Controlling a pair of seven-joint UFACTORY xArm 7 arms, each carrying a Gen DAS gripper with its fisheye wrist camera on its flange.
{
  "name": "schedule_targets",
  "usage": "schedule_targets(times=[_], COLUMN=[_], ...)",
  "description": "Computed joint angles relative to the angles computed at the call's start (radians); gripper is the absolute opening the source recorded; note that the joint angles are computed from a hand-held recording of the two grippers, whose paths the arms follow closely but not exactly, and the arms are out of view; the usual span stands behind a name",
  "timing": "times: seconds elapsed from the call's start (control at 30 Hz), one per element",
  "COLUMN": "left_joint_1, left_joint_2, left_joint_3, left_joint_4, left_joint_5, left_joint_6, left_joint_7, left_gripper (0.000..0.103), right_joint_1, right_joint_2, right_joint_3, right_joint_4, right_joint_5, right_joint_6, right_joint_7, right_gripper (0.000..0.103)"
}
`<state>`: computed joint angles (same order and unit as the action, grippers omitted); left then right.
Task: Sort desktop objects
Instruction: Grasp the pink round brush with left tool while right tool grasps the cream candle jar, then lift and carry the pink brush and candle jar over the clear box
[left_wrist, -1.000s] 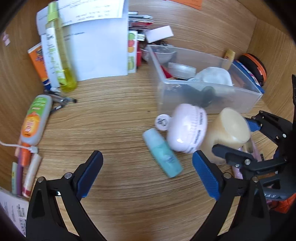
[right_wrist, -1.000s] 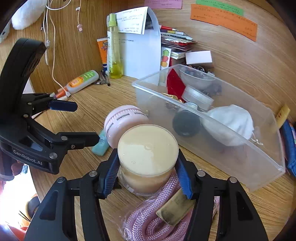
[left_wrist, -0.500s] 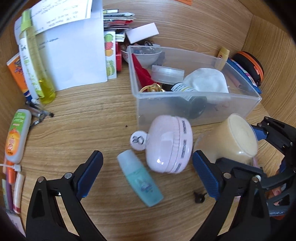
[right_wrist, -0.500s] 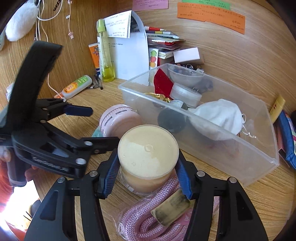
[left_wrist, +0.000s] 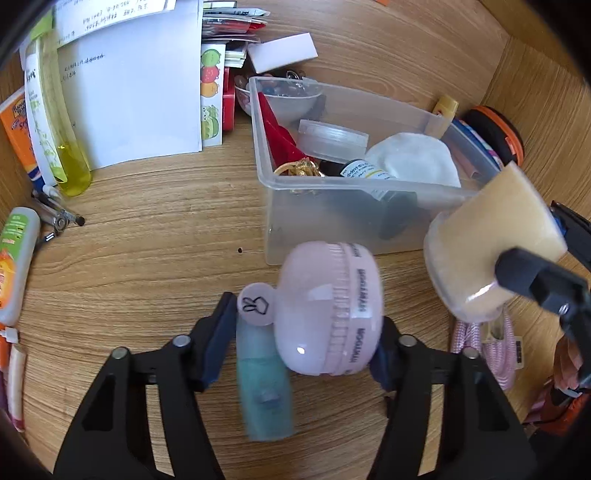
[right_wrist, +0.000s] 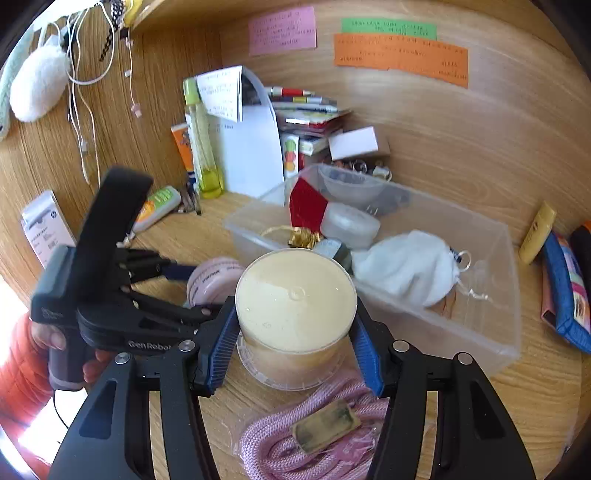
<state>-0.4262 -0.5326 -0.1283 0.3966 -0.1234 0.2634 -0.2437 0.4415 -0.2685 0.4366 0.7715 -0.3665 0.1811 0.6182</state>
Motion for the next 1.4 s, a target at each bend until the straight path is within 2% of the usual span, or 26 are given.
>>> schedule_targets(times=[0.23,0.33,0.67,0.87,1.1,1.4], left_joint_1=[0.049,0.039,0.082,0.093,0.095,0.095], left_joint_2=[-0.039,-0.066,-0.243,-0.295,-0.248,-0.12], left_joint_3=[-0.037,-0.019,-0.07,-0.083,-0.085,-0.081], left_joint_4=[-0.015,-0.023,-0.054,-0.032,0.032,0.133], left_joint_5=[0.043,0.039,0.076,0.11,0.133,0.139], left_joint_6=[0.0,0.006,0.067,0.099,0.088,0.04], left_joint_7=[-0.051,-0.054,-0.156,-0.184,-0.169,-0.144], left_gripper=[0.057,0.057,0.057,0.057,0.057,0.057], right_joint_1=[0.004,0.013,0.006,0.007,-0.033,-0.06], right_joint_2=[-0.018,-0.019,-0.078,-0.124,-0.165,-0.163], right_joint_3=[-0.019,-0.034,-0.033,-0.037,-0.035,-0.079], right_joint_4=[0.004,0.003,-0.028,-0.052,-0.065,-0.055], right_joint_5=[0.019,0.046,0.08,0.114,0.129,0.159], right_joint_6=[-0.001,-0.003,-0.036,-0.039,-0.039,-0.04], right_joint_7=[-0.02,-0.042,-0.077,-0.103,-0.123,-0.183], right_gripper=[0.054,0.054,0.054,0.054,0.054,0.054])
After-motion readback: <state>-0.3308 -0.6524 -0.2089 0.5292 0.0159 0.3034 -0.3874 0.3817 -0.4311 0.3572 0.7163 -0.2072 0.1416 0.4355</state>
